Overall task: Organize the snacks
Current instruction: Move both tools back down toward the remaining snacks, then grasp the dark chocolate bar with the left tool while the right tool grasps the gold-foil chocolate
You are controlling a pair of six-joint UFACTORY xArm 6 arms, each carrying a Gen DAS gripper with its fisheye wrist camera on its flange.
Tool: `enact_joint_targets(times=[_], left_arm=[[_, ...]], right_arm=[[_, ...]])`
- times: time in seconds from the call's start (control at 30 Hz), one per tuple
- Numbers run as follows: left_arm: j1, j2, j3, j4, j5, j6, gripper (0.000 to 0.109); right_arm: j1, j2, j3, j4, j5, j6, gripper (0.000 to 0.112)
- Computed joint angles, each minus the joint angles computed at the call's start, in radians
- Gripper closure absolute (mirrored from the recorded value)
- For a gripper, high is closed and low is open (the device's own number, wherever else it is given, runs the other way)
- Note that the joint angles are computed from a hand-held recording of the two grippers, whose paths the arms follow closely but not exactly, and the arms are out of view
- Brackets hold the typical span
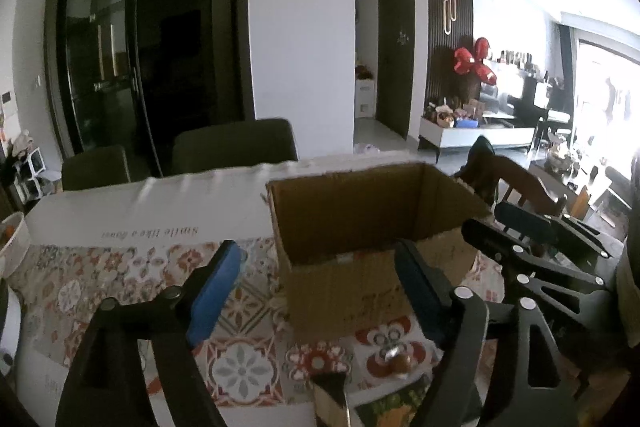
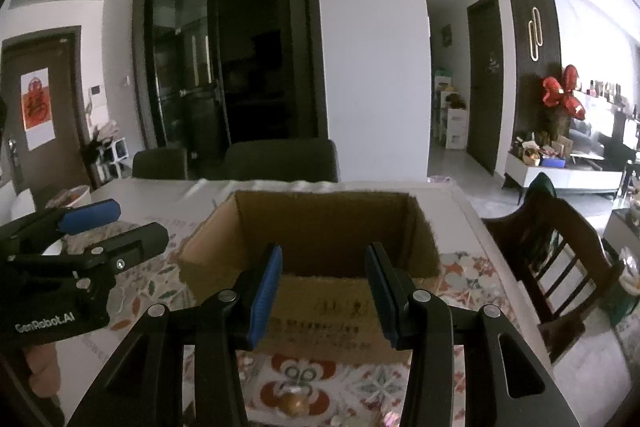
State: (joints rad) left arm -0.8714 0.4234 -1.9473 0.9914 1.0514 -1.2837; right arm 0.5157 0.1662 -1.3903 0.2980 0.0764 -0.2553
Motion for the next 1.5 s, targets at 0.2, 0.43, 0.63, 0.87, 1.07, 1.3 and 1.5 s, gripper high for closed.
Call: enact_joint_targets(times=[0.2, 0.43, 0.63, 0.87, 1.07, 1.3, 1.5], left_arm=[[-0.009, -0.056, 0.113, -0.04, -0.015, -0.037, 0.026], [-0.017, -0.082, 0.187, -0.078, -0.024, -0.061, 0.026], [-0.018, -0.092, 0.236, -0.119, -0.037, -0.076, 0.026], [-0.003, -0.099, 0.289, -0.193, -0.087, -0.076, 0.026], [0.014, -0.085, 0.314, -0.264, -0.128, -0.059, 0.026], [0.038, -0.064, 0.337, -0.336, -0.183, -0.042, 0.029], [0.057, -0.039, 0.34, -0.403, -0.22, -0.023, 0.032]], right_arm=[[0.015, -0.032, 0.065, 0.017, 0.014, -0.02, 0.068], [0.024, -0.05, 0.116, 0.018, 0.04, -0.026, 0.068], [0.025, -0.051, 0.138, -0.004, 0.082, -0.003, 0.068], [0.03, -0.045, 0.16, -0.008, 0.118, 0.006, 0.068], [0.033, -0.027, 0.159, -0.017, 0.154, 0.018, 0.068], [0.028, 0.02, 0.126, 0.007, 0.214, 0.014, 0.068], [0.018, 0.071, 0.087, 0.048, 0.268, 0.014, 0.068]])
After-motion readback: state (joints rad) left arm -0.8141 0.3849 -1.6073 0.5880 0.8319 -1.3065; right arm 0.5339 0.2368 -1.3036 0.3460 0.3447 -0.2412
